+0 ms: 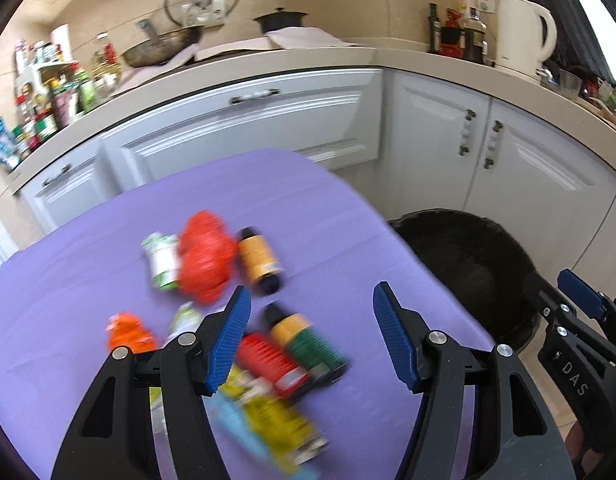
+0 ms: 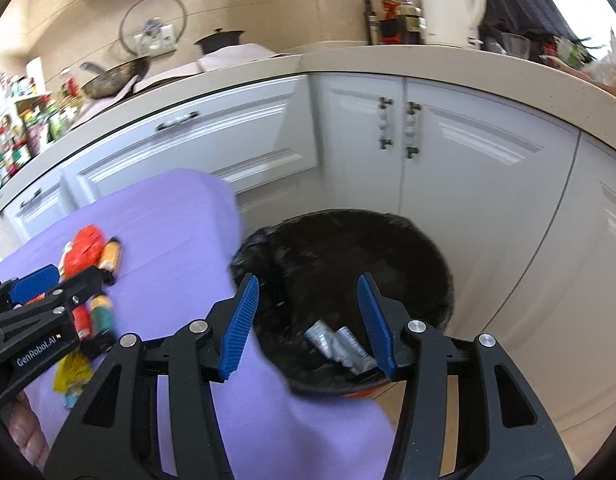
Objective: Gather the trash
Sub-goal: 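Move both open tools back from the bin to the trash pile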
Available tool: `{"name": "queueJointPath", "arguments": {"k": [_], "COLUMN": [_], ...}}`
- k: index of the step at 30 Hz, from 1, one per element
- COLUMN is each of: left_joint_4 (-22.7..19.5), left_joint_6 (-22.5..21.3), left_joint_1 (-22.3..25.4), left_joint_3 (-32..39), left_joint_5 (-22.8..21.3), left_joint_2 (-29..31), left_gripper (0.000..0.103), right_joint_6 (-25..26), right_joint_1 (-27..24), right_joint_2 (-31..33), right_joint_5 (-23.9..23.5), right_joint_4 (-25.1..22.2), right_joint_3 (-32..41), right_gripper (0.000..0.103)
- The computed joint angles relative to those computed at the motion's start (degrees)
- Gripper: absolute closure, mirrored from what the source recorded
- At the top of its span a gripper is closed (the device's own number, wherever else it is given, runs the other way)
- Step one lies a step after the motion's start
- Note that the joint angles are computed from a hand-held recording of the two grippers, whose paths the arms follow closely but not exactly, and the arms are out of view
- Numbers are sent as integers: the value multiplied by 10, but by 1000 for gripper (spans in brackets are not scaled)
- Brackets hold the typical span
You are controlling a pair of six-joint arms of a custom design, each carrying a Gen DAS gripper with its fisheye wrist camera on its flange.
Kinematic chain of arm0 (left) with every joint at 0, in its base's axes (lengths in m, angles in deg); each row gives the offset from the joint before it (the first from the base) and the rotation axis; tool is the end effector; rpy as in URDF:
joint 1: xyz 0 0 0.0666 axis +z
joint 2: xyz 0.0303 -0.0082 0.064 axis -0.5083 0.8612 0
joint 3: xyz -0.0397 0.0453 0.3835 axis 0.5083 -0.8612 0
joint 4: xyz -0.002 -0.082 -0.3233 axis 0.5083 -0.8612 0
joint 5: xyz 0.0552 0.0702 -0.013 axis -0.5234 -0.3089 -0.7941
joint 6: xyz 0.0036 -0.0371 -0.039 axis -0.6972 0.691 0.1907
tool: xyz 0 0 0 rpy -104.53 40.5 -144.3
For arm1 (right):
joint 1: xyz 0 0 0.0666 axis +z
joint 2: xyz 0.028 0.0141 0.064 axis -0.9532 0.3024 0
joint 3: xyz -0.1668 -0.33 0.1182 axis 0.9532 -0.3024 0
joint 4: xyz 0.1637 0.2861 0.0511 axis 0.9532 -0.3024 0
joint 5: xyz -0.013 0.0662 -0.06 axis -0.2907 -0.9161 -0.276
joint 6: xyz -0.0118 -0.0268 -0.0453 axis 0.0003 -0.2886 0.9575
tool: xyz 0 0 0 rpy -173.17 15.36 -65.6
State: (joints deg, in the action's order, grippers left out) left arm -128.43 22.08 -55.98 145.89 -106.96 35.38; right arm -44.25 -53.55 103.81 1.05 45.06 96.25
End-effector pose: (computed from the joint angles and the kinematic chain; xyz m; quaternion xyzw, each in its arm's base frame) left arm 0.5606 -0.2443 0.4374 -0.1630 0.8996 0.1081 0.3904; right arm 0.6030 0.2081 0.3998 -0.1317 0.8827 0.1190 0.4351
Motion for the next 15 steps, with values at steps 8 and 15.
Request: {"name": "queueJointPath", "arguments": {"k": [8,15], "left_joint_4": [14,7], "left_joint_6": [66,119], "left_joint_1": [9,20], "left_joint_3": [-165,-259], "left_joint_5": [-26,-40], "left_joint_2": [-103,-164], "left_gripper": [41,41], "right_joint_6": [21,40], "right_joint_1": [34,64], "right_joint_2": [-41,-60], "right_joint_5": [-20,-34], "right_joint_4": [16,18], "right_joint_3": [-66,-98], "right_gripper": [53,53]}}
